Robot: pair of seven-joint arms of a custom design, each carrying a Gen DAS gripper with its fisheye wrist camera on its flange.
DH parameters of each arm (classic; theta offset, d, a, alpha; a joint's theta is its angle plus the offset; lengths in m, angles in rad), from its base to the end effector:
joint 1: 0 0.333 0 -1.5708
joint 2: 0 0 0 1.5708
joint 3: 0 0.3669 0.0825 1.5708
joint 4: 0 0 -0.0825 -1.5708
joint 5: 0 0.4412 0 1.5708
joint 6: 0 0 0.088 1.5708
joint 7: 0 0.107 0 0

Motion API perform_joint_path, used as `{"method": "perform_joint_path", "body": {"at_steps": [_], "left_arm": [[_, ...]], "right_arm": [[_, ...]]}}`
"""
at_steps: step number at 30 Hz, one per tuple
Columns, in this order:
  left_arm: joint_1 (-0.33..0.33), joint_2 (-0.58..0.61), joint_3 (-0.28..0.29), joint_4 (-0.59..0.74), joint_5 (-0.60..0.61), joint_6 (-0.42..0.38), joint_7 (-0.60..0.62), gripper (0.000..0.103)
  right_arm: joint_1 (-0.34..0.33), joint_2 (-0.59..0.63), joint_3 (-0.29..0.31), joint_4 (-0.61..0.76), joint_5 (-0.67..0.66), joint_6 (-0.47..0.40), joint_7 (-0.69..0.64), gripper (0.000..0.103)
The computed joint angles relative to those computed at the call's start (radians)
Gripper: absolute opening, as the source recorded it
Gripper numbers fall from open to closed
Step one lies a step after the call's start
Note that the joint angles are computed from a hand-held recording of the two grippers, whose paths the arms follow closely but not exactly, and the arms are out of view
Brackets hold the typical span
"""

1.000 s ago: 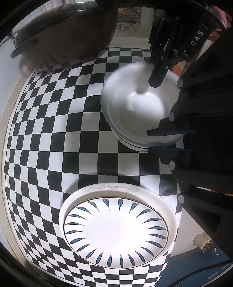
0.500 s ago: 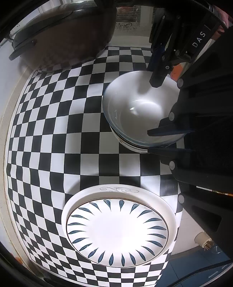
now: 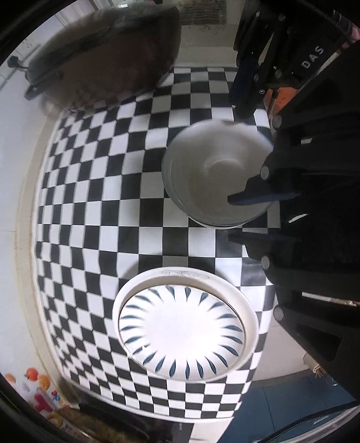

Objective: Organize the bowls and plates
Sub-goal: 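Open both tools and lift them away from the bowl stack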

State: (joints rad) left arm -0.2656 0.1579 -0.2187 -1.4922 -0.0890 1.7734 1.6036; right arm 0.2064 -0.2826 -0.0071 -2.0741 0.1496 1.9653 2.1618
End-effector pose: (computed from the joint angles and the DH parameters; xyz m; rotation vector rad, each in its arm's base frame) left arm 0.6082 -0.3149 0.6373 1.5786 -2.6610 0.2673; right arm 0.5185 0.1142 0.6028 -1.5703 2.4671 0.0997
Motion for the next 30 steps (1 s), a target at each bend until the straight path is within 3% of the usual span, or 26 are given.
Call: {"method": "perform_joint_path", "body": {"at_steps": [15, 30], "left_arm": [[0.025, -0.187, -0.005, -0.044, -0.044, 0.034, 0.078, 0.019], [0.041, -0.227, -0.002, -0.046, -0.089, 0.021, 0.166, 0.019]], "right_arm": [[0.012, -0.157, 0.091, 0.094, -0.259, -0.138, 0.187, 0.02], [0.05, -0.177, 0.121, 0.155, -0.327, -0.189, 0.31, 0.02]]}}
